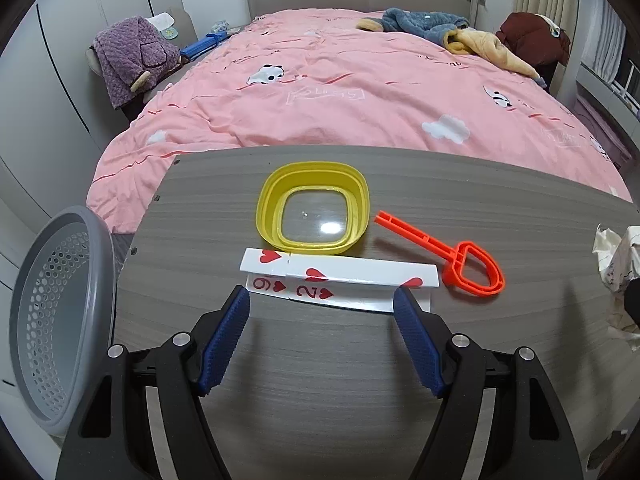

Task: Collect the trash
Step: 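Grasp the playing cards with the left gripper while the right gripper holds the paper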

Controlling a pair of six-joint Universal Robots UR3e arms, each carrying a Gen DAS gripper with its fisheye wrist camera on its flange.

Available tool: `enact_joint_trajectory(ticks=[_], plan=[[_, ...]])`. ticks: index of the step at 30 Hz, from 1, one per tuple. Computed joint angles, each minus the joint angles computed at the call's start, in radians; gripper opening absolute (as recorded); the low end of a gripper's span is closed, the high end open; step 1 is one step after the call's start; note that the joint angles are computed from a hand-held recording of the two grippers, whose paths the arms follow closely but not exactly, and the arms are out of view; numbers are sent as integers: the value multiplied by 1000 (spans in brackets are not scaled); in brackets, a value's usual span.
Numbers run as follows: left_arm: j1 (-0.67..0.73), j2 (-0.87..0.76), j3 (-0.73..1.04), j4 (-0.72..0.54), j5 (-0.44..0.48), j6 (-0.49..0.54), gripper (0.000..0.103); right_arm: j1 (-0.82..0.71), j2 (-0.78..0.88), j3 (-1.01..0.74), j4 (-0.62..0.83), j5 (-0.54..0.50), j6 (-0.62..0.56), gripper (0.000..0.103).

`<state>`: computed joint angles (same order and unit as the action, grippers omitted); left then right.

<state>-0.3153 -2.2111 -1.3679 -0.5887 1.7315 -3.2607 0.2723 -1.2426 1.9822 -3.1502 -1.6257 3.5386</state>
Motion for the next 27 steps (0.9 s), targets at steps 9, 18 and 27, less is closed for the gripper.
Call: enact_joint_trajectory(ticks=[9, 18, 27], plan=[[-17, -113, 209, -91, 11, -3, 71, 13, -3, -7, 10, -8, 1, 54], [-42, -197, 341, -167, 57, 0, 71, 0, -8, 5, 11, -4, 8, 54], [-57, -186, 324, -171, 90, 28, 71, 1, -8, 6, 10, -5, 9, 54]])
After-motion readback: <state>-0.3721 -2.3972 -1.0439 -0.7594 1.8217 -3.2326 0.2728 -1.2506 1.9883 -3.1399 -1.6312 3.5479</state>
